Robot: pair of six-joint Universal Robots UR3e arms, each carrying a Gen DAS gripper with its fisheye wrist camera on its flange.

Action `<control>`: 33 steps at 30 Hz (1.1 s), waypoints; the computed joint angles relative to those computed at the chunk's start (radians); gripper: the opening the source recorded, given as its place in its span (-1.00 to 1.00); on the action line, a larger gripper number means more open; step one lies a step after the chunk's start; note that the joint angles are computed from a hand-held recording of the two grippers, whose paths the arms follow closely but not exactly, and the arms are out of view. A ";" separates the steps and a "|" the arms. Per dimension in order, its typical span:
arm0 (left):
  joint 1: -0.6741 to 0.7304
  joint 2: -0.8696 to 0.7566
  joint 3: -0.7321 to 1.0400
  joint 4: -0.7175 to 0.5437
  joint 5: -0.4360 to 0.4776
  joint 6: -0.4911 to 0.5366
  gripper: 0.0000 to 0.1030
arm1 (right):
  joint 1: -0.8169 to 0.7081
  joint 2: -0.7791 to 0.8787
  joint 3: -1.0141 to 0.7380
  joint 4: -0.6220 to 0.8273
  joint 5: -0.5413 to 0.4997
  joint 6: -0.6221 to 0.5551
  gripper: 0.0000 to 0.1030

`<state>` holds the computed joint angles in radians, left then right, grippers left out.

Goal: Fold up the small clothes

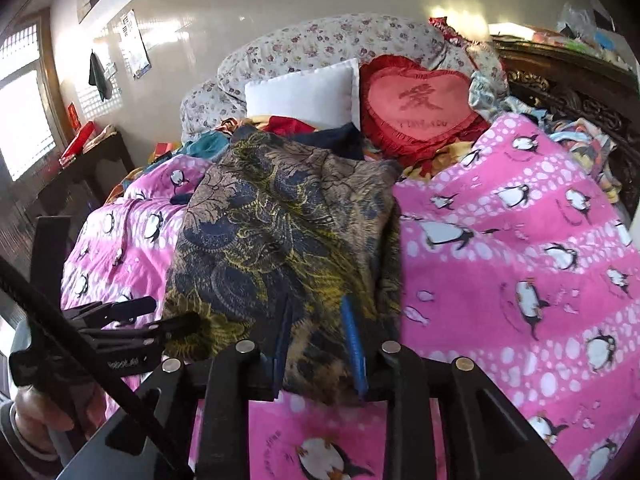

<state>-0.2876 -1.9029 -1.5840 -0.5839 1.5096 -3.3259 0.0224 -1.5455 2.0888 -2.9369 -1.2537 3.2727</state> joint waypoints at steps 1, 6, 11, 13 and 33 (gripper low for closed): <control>0.000 -0.002 0.007 -0.008 0.003 0.003 0.62 | 0.004 0.030 -0.020 -0.003 0.002 0.008 -0.46; 0.037 0.008 0.021 -0.054 -0.040 0.007 0.62 | -0.025 0.185 -0.176 0.133 -0.029 0.015 -0.31; 0.118 0.025 0.004 -0.010 -0.156 0.023 0.72 | -0.116 0.031 0.031 -0.020 0.071 0.008 0.40; 0.151 0.009 0.019 0.002 -0.227 0.019 0.81 | -0.132 0.027 0.066 -0.056 0.091 0.001 0.55; 0.171 -0.258 0.292 -0.021 -0.438 0.034 -0.05 | -0.058 0.307 -0.122 -0.189 0.151 -0.025 -0.36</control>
